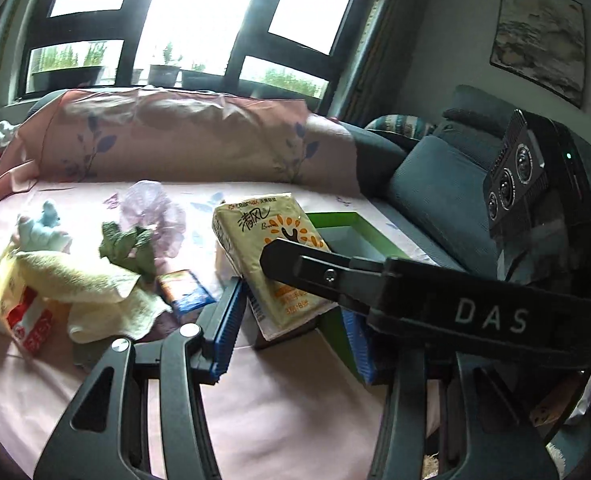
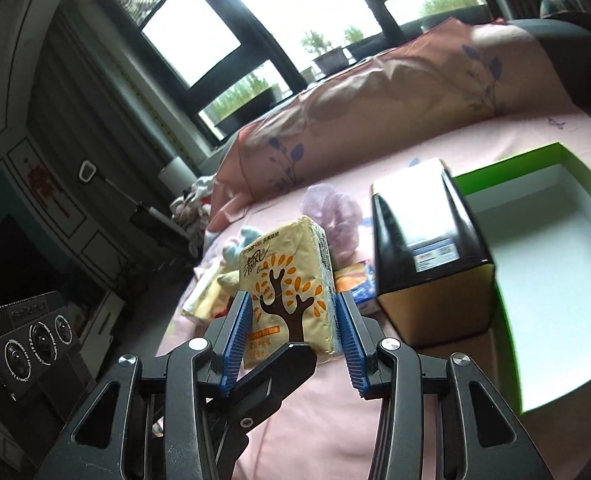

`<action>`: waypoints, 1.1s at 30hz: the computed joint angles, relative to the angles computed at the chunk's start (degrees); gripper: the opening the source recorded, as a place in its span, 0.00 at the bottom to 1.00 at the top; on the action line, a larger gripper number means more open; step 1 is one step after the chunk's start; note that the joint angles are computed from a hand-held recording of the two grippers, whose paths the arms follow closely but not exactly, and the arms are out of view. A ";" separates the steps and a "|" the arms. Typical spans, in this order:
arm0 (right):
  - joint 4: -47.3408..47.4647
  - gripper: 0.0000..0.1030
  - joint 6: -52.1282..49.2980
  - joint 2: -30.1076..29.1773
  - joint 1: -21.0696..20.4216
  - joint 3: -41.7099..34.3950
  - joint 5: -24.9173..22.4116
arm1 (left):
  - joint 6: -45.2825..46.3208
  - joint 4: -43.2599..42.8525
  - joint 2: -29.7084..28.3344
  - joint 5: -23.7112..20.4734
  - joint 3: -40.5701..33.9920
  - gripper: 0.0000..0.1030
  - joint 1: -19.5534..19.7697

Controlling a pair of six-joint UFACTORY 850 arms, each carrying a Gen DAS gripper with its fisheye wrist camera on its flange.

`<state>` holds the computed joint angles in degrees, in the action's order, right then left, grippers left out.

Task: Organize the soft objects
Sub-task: 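Carry the tissue pack into the green-rimmed box and open the right gripper, then withdraw the right gripper from the box back over the bed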

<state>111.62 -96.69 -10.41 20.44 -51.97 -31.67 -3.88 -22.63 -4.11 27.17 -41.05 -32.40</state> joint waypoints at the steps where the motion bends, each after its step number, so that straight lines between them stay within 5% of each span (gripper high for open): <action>1: 2.52 0.44 -1.95 1.04 -1.07 1.05 0.31 | -1.13 2.75 -1.11 -0.37 -1.45 0.46 -0.34; 12: 16.75 0.44 -5.43 0.47 -9.86 4.00 -0.35 | -18.64 29.04 -14.32 -8.32 -17.35 0.45 -1.31; 19: 16.33 0.44 -1.46 -1.61 -12.84 3.83 -0.10 | -24.63 35.81 -19.11 -12.56 -22.96 0.45 -2.13; 22: 17.98 0.45 -1.87 -1.93 -13.01 4.00 1.49 | -27.78 38.18 -20.44 -15.01 -24.77 0.53 -1.98; 25: 19.32 0.71 -2.29 -1.88 -12.63 3.96 4.09 | -28.61 37.79 -20.05 -15.12 -24.25 0.59 -2.13; 29: 23.78 0.75 -7.18 -0.52 -12.15 4.94 4.62 | -25.71 35.11 -17.98 -13.50 -22.03 0.77 -2.10; 33: 30.72 0.83 -14.94 1.45 -10.69 5.89 7.42 | -22.45 31.89 -15.15 -12.31 -19.26 0.80 -2.00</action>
<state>142.34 -111.63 -8.96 9.75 -46.08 -24.25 -26.33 9.26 -19.26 14.86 -60.31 -34.40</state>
